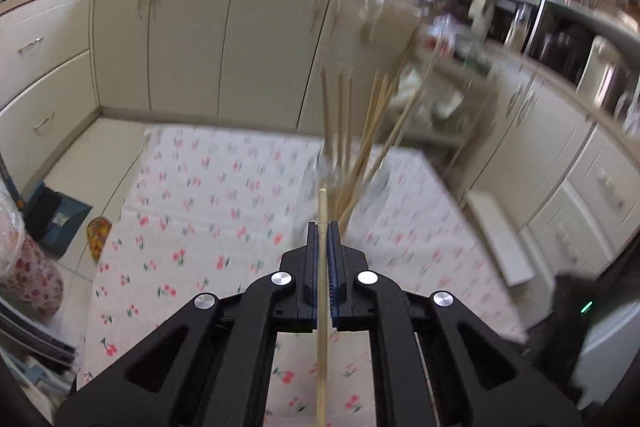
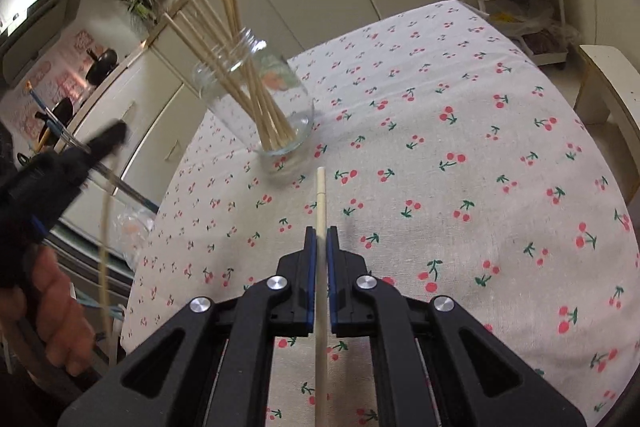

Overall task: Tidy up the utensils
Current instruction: 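Close the left tool on the other loose bamboo stick, then lift both held sticks up over the jar mouth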

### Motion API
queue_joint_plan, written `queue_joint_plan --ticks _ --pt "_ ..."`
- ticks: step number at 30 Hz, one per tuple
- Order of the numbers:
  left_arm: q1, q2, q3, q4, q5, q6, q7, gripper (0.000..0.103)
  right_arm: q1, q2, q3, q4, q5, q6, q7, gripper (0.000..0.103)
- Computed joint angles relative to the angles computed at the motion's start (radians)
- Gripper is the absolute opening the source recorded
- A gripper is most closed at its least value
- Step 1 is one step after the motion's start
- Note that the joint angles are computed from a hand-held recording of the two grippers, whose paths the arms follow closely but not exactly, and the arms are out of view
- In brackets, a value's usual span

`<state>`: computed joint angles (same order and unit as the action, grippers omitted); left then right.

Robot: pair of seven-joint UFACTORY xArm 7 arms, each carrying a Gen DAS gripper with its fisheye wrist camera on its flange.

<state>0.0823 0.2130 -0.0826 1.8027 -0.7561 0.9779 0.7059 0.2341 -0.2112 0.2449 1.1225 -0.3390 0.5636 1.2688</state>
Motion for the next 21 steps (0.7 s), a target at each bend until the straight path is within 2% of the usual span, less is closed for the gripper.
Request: queue_joint_plan --ticks 6,11,15,21 --pt "0.037 0.014 -0.018 0.094 -0.201 -0.04 0.005 0.004 -0.055 -0.021 0.044 -0.025 -0.142 -0.067 0.171 0.006" --pt "0.029 0.077 -0.044 0.197 -0.247 -0.131 -0.055 0.004 -0.094 -0.04 0.068 -0.044 -0.251 -0.094 0.28 0.006" --pt "0.008 0.134 -0.076 0.272 -0.224 -0.241 -0.1 0.004 -0.134 -0.052 0.094 -0.052 -0.367 -0.106 0.381 0.006" --pt "-0.037 0.245 -0.124 0.391 -0.123 -0.364 -0.19 0.004 -0.138 -0.057 0.083 -0.079 -0.403 -0.123 0.439 0.006"
